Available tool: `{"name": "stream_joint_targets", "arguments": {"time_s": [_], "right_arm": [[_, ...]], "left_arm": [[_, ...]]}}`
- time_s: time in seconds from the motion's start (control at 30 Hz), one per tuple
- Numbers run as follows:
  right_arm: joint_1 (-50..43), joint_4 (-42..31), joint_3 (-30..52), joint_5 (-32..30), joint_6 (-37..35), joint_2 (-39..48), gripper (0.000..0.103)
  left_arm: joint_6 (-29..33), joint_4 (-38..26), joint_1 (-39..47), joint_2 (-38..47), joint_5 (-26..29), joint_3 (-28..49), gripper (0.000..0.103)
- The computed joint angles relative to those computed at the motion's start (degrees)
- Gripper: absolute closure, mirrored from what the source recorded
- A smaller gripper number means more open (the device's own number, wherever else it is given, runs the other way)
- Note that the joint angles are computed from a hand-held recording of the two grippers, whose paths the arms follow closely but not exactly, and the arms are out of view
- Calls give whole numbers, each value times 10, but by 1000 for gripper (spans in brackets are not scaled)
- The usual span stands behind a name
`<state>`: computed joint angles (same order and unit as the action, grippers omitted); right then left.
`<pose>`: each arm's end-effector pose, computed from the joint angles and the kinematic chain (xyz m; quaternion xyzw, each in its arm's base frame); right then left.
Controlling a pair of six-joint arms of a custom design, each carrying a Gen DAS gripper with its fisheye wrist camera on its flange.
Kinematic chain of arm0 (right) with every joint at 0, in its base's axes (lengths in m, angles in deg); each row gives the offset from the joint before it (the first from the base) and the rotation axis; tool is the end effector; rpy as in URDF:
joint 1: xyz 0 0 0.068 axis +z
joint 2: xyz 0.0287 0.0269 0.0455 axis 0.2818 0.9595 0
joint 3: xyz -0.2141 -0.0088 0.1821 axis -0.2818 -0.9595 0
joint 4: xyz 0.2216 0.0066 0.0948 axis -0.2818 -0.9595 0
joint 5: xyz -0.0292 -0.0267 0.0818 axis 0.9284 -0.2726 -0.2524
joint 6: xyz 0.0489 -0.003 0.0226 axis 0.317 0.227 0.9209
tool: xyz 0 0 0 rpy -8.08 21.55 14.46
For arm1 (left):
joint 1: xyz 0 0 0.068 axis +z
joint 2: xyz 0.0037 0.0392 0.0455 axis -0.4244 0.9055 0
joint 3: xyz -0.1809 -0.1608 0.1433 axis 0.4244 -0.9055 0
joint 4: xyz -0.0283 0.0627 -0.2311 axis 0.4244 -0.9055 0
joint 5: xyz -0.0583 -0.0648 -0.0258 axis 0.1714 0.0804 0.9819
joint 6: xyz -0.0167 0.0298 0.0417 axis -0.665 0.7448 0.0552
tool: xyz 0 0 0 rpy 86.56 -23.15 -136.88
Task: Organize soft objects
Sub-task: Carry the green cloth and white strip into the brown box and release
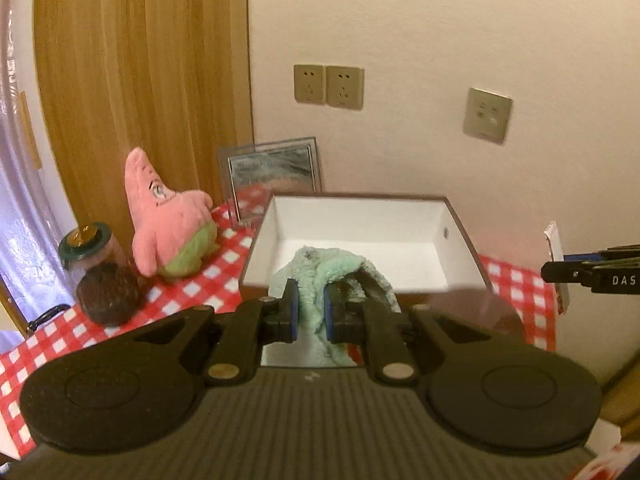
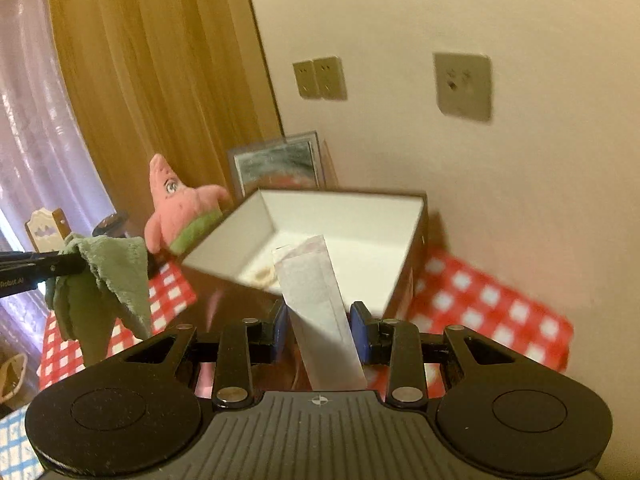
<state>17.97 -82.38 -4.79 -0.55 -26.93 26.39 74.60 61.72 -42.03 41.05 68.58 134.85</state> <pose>0.2328 0.0178 0.2722 -0.0582 0.8887 0.1617 0.4250 0.2485 -0.0727 0.3269 0.0924 0.8833 -0.0437 0.4575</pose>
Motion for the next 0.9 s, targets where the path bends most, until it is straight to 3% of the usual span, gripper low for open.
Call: {"name": "stream_joint_targets", "arguments": {"time_s": [0.33, 0.53, 0.77, 0.87, 0.9], "right_arm": [[1, 76, 153, -12, -14, 245, 69], [0, 71, 251, -3, -12, 376, 69], [-3, 57, 345, 5, -5, 472, 69], [-1, 59, 369, 13, 2, 493, 69], [-2, 57, 379, 12, 4, 501, 69]], "left_arm": [[-3, 34, -24, 245, -26, 211, 91], [2, -4, -42, 398, -28, 365, 90], [7, -50, -48, 537, -28, 525, 90], [18, -68, -50, 587, -25, 594, 85], [18, -74, -50, 600, -29, 613, 73]]}}
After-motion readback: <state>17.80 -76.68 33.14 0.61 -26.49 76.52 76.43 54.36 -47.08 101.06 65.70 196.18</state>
